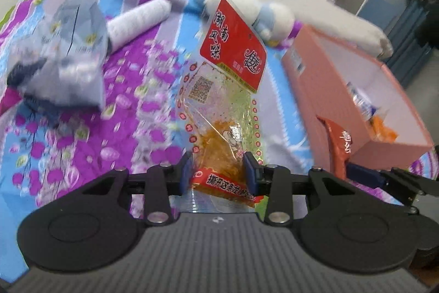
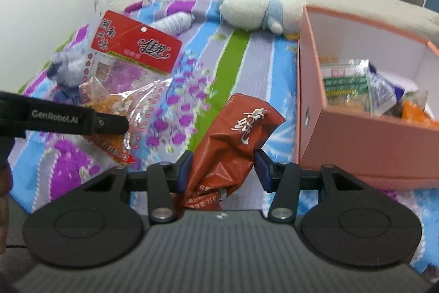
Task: Organize snacks
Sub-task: 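Lift the spicy-strip packet with the left tool while the right tool lifts the red foil bag, then carry both held packets over the pink box and open both tools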
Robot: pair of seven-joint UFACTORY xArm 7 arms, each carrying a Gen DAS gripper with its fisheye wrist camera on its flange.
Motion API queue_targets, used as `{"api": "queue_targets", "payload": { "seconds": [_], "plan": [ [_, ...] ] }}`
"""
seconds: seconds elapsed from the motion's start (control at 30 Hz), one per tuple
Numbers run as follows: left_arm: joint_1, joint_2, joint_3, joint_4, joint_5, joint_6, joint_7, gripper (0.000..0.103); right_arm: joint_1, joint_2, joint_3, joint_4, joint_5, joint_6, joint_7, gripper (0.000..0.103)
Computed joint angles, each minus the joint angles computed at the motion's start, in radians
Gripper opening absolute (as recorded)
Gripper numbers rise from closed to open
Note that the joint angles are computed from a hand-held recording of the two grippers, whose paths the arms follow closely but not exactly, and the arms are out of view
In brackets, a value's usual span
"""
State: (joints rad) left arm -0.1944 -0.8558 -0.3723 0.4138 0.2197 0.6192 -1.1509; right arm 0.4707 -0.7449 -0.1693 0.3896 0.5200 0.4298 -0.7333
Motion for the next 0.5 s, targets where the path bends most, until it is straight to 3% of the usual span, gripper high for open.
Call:
{"api": "queue_targets", "payload": {
  "seconds": [0.23,0.5],
  "plan": [
    [0.032,0.066,0.012,0.098,0.026,-0.070,0.055,0.044,-0.007,-0.010,-0.030,0.074,0.008,-0.019,-0.005,0.052],
    [0.110,0.189,-0.031,0.254,0.080,-0.155,0.059,0.044,-0.010,0.000,-0.084,0.167,0.021,-0.056,-0.042,0.052]
  ]
}}
